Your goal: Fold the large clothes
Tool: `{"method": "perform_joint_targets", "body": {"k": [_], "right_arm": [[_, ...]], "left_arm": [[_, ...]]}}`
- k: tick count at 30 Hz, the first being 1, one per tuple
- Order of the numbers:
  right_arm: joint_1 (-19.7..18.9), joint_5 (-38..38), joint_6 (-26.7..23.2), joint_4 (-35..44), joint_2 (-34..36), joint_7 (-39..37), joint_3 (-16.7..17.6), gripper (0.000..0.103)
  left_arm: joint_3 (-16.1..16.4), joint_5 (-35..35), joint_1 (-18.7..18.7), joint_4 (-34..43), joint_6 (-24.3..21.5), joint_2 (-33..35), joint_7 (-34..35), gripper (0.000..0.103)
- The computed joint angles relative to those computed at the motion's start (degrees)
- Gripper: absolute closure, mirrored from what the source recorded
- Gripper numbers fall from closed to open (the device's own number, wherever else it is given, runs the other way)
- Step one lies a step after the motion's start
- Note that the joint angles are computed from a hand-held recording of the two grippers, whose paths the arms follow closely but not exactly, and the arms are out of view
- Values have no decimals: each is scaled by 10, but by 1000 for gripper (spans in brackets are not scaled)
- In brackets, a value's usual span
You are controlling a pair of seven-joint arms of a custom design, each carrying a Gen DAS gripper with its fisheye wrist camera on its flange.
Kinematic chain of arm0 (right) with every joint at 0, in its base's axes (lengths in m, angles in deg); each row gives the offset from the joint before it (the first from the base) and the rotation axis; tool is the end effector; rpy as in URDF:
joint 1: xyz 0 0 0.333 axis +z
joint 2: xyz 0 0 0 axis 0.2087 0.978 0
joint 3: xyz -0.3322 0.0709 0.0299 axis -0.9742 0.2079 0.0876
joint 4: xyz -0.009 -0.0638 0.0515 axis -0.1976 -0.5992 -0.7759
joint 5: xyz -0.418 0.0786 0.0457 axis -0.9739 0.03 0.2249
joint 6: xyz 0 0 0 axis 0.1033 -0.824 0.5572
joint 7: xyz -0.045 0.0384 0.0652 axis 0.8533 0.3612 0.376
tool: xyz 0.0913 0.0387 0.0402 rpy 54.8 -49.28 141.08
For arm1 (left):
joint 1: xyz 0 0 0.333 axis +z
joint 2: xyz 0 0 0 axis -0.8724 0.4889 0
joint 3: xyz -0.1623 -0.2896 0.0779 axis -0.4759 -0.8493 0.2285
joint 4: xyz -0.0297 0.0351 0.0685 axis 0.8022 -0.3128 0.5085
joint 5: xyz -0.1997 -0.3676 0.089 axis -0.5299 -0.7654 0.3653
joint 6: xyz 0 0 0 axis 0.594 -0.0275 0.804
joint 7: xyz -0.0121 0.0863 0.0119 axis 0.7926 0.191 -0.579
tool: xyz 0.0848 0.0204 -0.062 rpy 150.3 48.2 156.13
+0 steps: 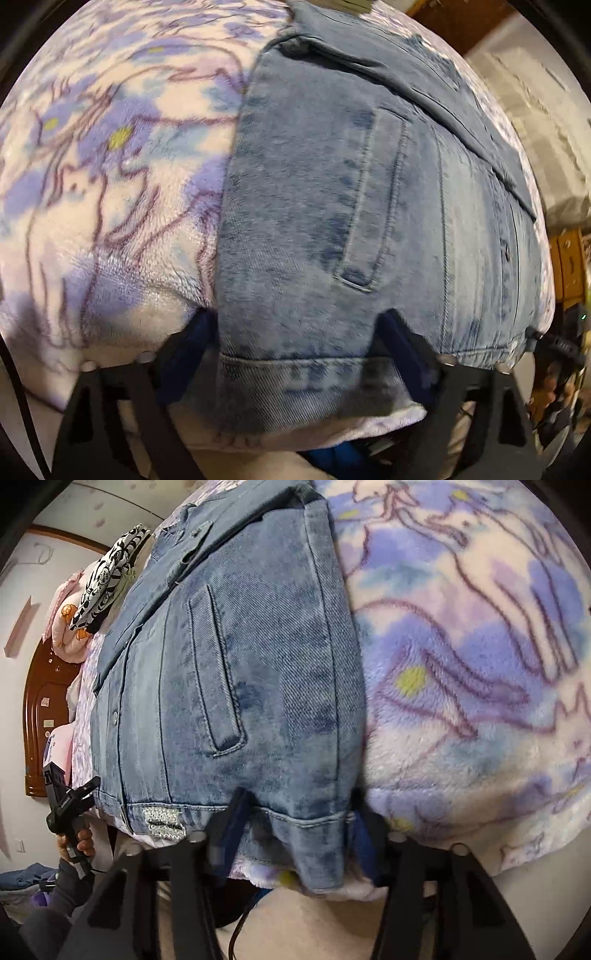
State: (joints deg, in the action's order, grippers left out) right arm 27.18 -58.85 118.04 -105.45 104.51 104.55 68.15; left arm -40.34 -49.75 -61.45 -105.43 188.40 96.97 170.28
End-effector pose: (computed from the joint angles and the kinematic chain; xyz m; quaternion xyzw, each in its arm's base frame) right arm 0.5695 0.3205 0.3091 -0.6097 0.7501 0.0952 0.2378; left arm 0.6520 -0.0969 0.3028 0.7257 -0.6614 0.1875 0.0287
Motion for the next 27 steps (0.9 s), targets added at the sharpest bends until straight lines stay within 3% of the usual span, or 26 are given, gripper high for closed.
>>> {"method": "perform_joint_targets", "body": {"k": [2, 3, 5, 6, 9, 10, 13, 18, 23, 27], "right_arm": [[17, -30, 0, -2, -8, 21, -15, 65], [28, -56, -3, 0, -12, 36, -26, 70], [40, -94, -10, 5, -20, 50, -36, 73], [45, -111, -14, 9, -21, 56, -40, 74], [41, -122, -16, 19, -28, 45, -33, 76], [34, -111, -15, 23, -29, 34, -26, 77], [15, -64, -4, 35, -32, -10, -6, 84], [-48, 113, 51, 84, -16, -160, 61, 84], [-36, 112, 64, 187, 31, -170, 41, 84], [-10, 41, 71, 310, 101, -74, -12, 84]], "left_arm": [[-1, 6, -2, 9, -16, -4, 2, 55], [-2, 7, -3, 14, -25, -5, 4, 61], [4, 28, -11, 25, -45, -6, -7, 84], [5, 32, -12, 33, -56, -4, -8, 89], [-7, 25, 0, 65, -97, 2, -18, 92], [-1, -13, 2, 50, -106, -15, 2, 92], [-27, -127, 35, 63, -108, -19, 26, 92], [-50, -281, 45, 108, -72, -12, 82, 93], [-46, -292, 31, 222, -50, 48, 46, 93], [-25, -213, 17, 364, -36, 136, -45, 94]]}}
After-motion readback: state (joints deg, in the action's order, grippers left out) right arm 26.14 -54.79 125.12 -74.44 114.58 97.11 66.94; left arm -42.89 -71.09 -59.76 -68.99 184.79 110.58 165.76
